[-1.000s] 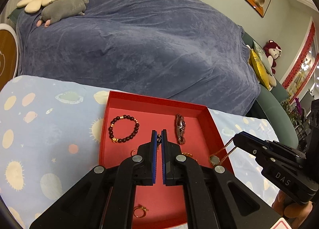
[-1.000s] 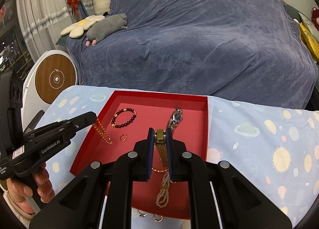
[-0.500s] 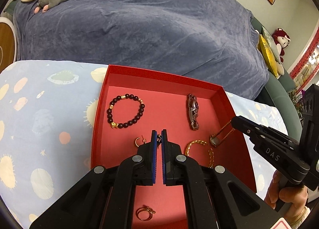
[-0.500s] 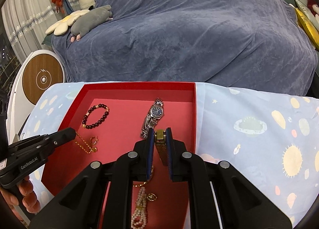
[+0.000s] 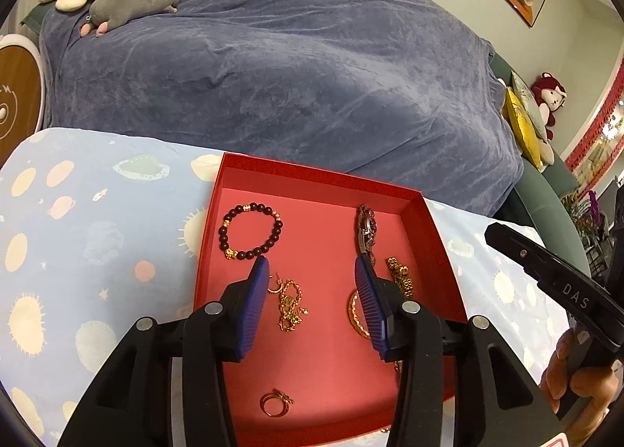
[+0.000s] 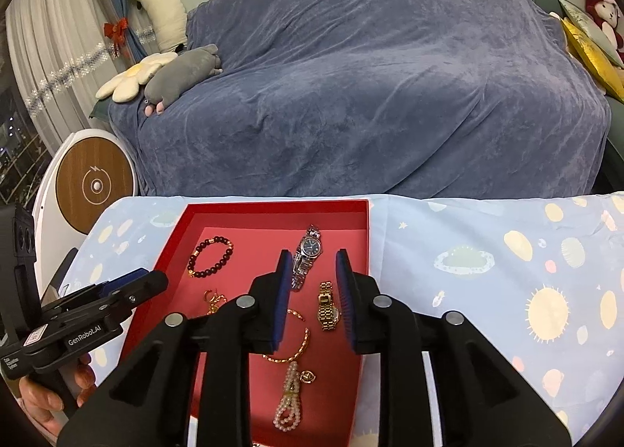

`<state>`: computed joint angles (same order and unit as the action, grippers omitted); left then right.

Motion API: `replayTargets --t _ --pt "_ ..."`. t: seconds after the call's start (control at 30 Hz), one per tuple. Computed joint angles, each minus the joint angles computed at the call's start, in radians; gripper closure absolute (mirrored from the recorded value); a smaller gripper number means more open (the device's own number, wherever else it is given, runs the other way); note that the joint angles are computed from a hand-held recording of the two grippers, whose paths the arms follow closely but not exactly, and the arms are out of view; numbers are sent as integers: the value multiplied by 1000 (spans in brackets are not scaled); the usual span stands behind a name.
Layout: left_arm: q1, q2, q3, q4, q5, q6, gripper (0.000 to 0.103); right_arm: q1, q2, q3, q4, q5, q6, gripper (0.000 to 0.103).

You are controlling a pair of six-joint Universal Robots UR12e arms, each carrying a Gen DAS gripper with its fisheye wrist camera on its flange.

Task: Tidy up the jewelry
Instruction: 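Carry the gold chain and gold watch into the red box and open both grippers, then grasp the silver stone ring with the left gripper while the right gripper grasps the gold hoop earring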

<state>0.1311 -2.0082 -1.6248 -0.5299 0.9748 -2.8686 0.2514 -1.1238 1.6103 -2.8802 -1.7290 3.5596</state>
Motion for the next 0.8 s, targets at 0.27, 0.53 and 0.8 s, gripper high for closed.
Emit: replayTargets --t 0.27,0.53,0.8 --pt "21 60 -92 25 32 102 58 52 -53 68 24 -49 -68 76" --pt "43 112 -167 40 38 164 58 82 -98 180 54 -14 6 74" --pt "55 151 -228 38 70 239 58 98 -64 172 110 -9 10 74"
